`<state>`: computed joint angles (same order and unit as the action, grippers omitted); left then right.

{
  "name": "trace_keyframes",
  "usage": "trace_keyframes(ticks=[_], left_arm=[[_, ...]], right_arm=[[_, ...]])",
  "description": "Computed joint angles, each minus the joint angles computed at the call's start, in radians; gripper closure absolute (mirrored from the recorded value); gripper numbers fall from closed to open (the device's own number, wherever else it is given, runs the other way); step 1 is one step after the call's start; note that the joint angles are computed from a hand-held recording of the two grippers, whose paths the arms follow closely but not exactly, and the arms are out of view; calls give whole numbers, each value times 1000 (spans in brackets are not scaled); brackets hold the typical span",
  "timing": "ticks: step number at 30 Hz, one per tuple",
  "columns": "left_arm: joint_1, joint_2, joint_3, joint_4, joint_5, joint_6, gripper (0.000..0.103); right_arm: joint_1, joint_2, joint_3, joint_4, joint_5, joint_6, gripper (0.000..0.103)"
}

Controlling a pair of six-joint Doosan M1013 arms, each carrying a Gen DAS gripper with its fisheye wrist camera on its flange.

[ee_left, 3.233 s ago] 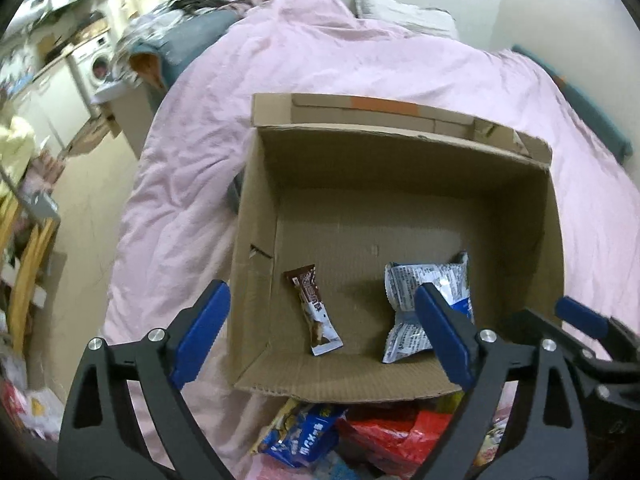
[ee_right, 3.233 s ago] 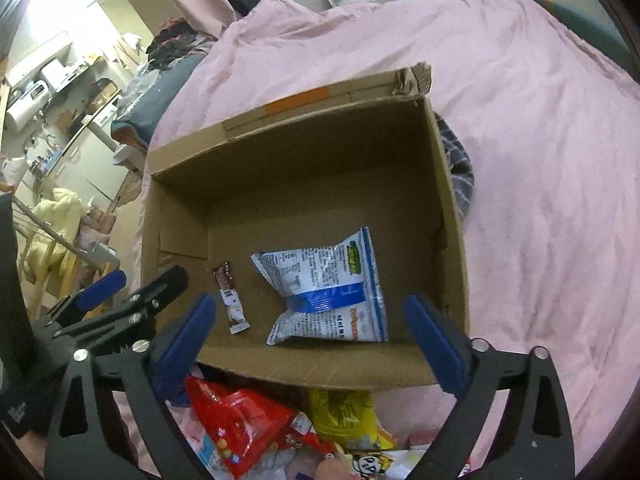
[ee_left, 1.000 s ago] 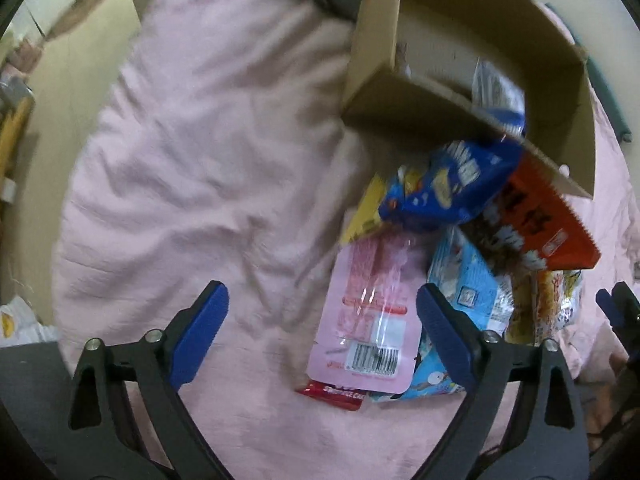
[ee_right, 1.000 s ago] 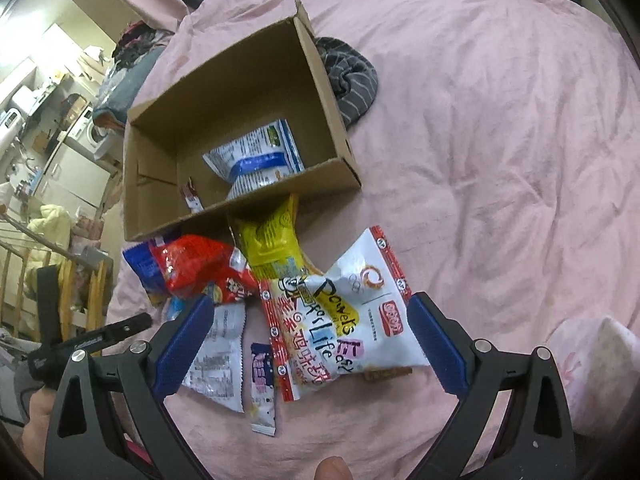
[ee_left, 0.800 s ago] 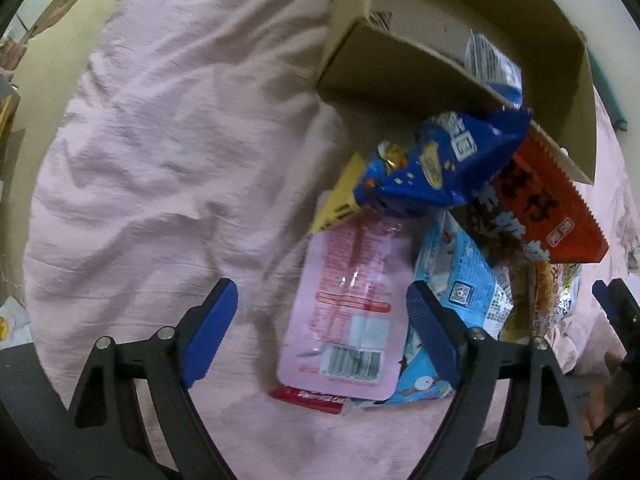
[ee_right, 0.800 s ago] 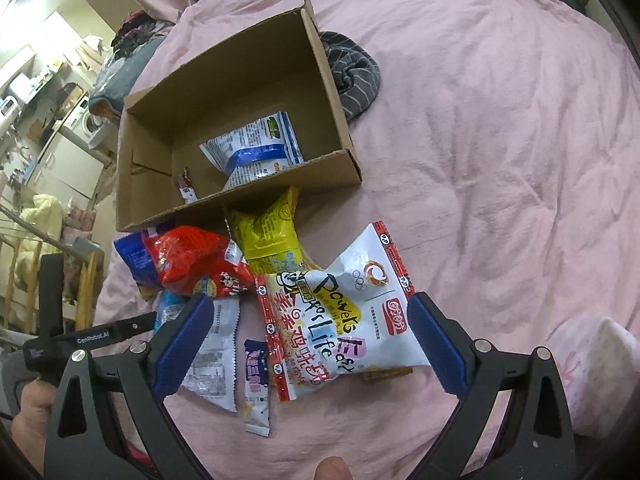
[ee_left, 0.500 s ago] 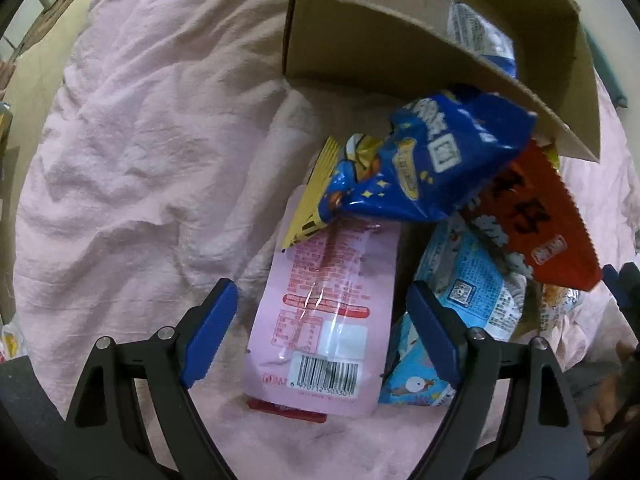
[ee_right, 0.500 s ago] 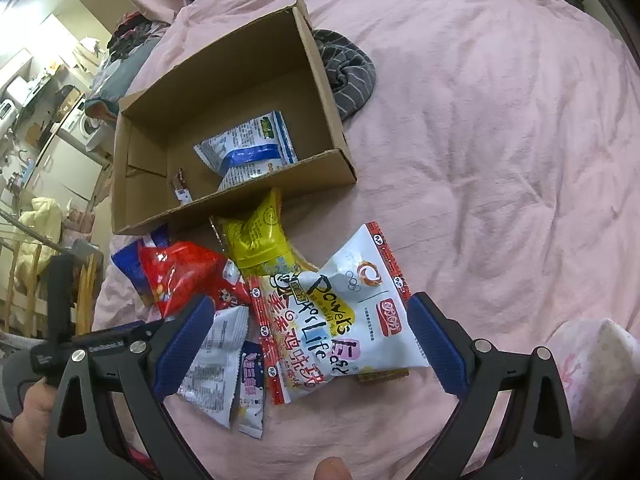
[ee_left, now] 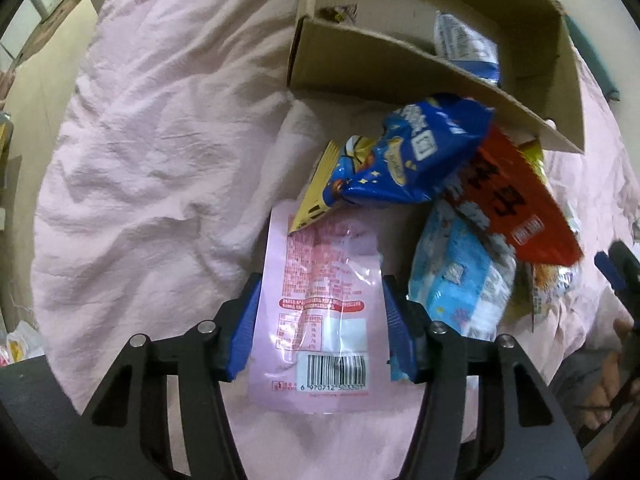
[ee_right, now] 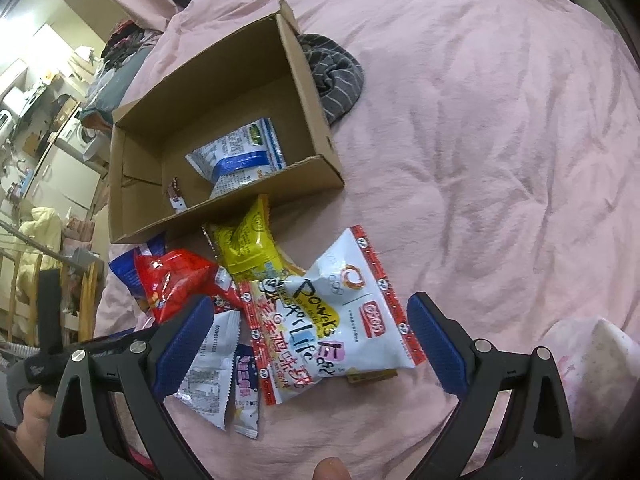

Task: Organize snacks
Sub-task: 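Grasp the pink packet with left tool while right tool grasps white Powers Easy bag, then carry both bags into the box and open both tools to release them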

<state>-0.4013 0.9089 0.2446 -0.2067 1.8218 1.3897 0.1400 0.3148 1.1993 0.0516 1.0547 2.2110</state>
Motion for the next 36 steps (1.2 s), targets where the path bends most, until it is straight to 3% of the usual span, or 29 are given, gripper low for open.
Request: trace_keyframes(ticks=[6,9,12,14,18,22,31,32,34,36], left_arm=[[-6,-122,190,5,-84,84,49],[-7,-190,297,28,-165,107,49],[1,-248,379,35,-253,90,49],[-2,-284,427,33,-303,69,49],[2,-297,433,61,-353,38,49],[1,-283,416,57,-373,36,49],[3,-265,392,25,-360,24,49],[4,-264,392,23,-358,23,49],[4,-264,392,23,-361,20,49],[4,-267,396,26,-368,21,49]], right_arm=[[-22,-8,17,22,4,47,4],[-25,4,7,22,39,58,4],[-15,38,-33,52,92,-38,4],[14,75,-88,-6,165,-125,3],[69,139,-166,-143,289,-249,0],[84,175,-197,-190,355,-271,0],[41,206,-204,-73,404,-223,1],[43,205,-203,-73,397,-231,4],[45,199,-200,-68,380,-253,25],[55,186,-189,-93,357,-254,30]])
